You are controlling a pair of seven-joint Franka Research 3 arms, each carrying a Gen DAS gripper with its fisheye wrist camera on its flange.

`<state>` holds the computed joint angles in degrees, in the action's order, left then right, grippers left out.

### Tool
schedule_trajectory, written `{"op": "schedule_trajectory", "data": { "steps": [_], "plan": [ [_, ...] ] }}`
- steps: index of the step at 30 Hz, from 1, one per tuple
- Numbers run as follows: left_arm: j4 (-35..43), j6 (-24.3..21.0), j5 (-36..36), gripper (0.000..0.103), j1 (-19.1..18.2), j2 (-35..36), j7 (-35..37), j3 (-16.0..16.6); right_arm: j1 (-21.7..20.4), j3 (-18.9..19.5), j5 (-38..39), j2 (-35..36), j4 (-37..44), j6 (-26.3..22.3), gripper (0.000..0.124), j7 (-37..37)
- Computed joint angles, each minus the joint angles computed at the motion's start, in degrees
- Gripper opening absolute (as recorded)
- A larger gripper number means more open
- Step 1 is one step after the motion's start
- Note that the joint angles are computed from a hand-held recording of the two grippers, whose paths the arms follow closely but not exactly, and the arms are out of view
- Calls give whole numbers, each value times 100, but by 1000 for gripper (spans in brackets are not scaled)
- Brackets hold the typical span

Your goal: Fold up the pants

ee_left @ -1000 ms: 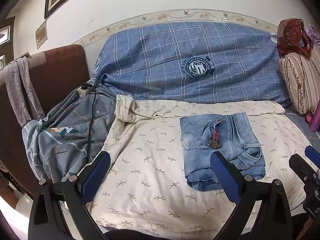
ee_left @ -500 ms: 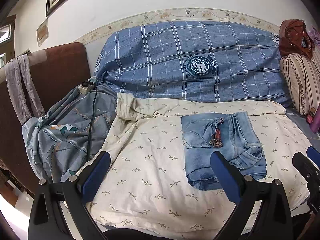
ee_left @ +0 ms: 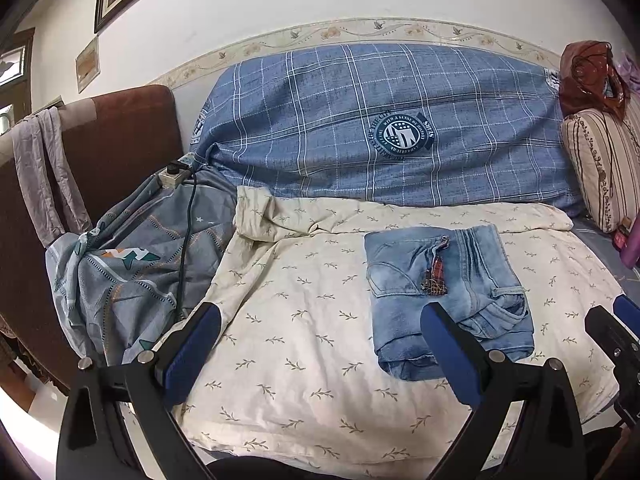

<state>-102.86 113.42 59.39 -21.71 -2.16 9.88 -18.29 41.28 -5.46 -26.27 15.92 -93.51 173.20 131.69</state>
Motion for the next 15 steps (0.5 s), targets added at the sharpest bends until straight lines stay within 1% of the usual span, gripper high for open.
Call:
{"op": "schedule_trajectory", "data": {
  "steps": [4,15],
  "plan": [
    [-2,-35,30,100,-6,1,-24,-6,37,-45,-50,-10,-19,27,79,57],
    [-29,-73,65,100,-17,-26,-40,-19,14,-15,-35,-16,-22,21,79,42]
  ]
}}
